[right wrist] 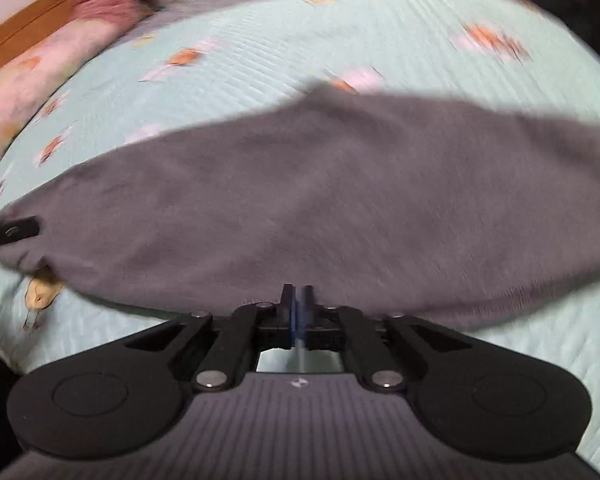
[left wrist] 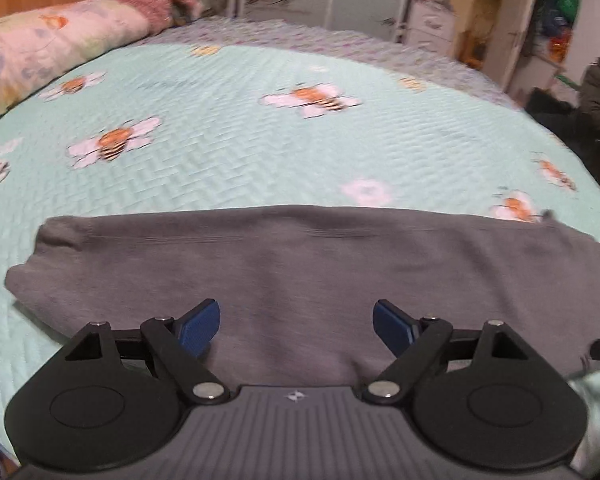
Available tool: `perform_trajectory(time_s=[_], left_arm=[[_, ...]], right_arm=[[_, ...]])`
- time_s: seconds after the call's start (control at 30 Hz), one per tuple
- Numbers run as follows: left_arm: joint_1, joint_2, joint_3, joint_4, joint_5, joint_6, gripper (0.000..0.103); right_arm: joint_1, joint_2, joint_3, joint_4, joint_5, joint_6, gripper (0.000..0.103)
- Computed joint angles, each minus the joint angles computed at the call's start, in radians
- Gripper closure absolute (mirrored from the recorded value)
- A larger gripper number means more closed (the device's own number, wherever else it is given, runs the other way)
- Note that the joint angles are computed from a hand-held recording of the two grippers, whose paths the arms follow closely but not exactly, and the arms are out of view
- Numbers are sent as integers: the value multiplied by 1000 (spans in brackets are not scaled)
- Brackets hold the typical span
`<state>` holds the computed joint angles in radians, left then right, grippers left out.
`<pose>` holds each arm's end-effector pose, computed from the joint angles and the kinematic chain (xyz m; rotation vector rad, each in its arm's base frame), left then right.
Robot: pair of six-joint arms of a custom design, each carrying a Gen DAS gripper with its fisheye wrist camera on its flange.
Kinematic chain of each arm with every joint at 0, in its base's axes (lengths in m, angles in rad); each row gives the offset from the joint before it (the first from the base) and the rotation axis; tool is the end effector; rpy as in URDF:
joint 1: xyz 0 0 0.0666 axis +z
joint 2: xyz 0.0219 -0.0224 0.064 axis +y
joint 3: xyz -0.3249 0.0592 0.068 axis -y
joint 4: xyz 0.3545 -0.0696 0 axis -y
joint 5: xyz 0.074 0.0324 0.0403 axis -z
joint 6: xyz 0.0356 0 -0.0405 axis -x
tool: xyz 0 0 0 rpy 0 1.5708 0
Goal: Fold clothes
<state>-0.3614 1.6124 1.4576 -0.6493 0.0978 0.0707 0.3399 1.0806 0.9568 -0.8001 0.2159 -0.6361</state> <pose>0.4938 -0.1908 0.3188 0.3934 2.3614 -0.3213 0.3290 0.1078 0.3186 0.4530 2.4288 0.1517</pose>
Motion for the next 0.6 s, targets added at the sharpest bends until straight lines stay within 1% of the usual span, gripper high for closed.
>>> perform_trajectory(time_s=[0.07, 0.1, 0.17, 0.2, 0.23, 0.27, 0.33, 0.37, 0.43, 0.47, 0.5, 0.6], left_arm=[[24, 29, 24, -5, 16, 1, 16], [31, 44, 35, -14, 3, -11, 16], [46, 79, 61, -46, -38, -59, 15], [58, 77, 50, -27, -14, -76, 12], [70, 74, 37, -7, 14, -92, 12], [83, 72, 24, 13, 42, -108, 12], [103, 72, 28, 19, 93, -144, 12], [115, 71, 28, 24, 117, -162, 13], [141, 64, 27, 39, 157, -164, 17], [153, 61, 27, 46, 177, -163, 17], [170, 54, 29, 46, 201, -148, 17], [233, 28, 21, 71, 278, -55, 17]], right_arm=[[13, 8, 13, 49, -36, 0, 96], [20, 23, 23, 79, -53, 1, 96], [25, 81, 53, 123, -88, 20, 96], [15, 114, 67, 129, -123, 23, 97], [6, 145, 81, 125, -137, 21, 97], [-4, 172, 93, 109, -125, 13, 103], [-17, 219, 125, 72, -97, 1, 103], [-9, 227, 151, 45, -78, 5, 103], [5, 244, 204, -7, -39, 13, 102], [10, 250, 223, -17, -31, 20, 95], [8, 255, 234, -4, -46, 25, 95], [4, 282, 265, 50, -95, 31, 95]])
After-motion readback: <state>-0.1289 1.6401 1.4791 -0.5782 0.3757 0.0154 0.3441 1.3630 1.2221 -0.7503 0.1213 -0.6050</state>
